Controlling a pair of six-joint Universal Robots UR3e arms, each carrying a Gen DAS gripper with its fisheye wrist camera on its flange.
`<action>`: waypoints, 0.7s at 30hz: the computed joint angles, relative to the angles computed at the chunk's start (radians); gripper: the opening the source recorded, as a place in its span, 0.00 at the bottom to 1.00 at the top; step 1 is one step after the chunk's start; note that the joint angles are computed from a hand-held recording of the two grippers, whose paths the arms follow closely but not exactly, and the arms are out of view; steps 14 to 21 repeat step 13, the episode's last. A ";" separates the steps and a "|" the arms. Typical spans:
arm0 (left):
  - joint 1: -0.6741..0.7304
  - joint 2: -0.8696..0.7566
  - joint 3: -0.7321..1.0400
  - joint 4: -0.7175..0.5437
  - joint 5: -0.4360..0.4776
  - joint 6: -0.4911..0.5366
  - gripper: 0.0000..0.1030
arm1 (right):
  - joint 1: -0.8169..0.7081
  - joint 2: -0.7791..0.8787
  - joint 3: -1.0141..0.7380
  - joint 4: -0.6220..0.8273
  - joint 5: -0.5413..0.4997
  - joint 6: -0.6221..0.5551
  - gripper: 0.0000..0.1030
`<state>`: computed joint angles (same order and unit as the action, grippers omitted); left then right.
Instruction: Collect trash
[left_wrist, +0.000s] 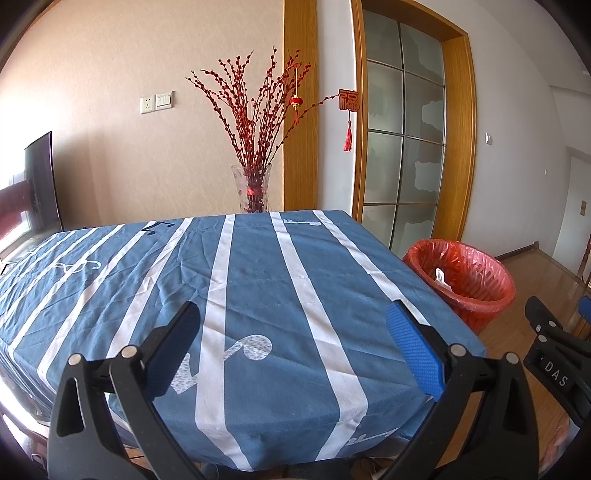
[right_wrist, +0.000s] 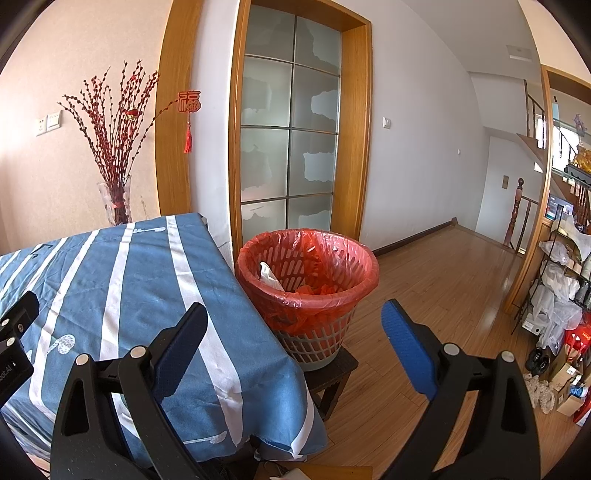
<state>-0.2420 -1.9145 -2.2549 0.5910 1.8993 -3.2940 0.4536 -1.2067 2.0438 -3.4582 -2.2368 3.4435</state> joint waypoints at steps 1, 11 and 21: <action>-0.001 -0.001 -0.001 0.003 0.003 0.000 0.96 | -0.001 -0.001 -0.001 0.001 0.001 -0.001 0.92; 0.008 0.008 0.006 -0.024 -0.004 0.000 0.96 | -0.001 0.001 -0.007 0.009 0.003 0.000 0.92; 0.009 0.012 0.002 -0.026 -0.006 -0.001 0.96 | -0.001 0.000 -0.007 0.010 0.002 0.001 0.92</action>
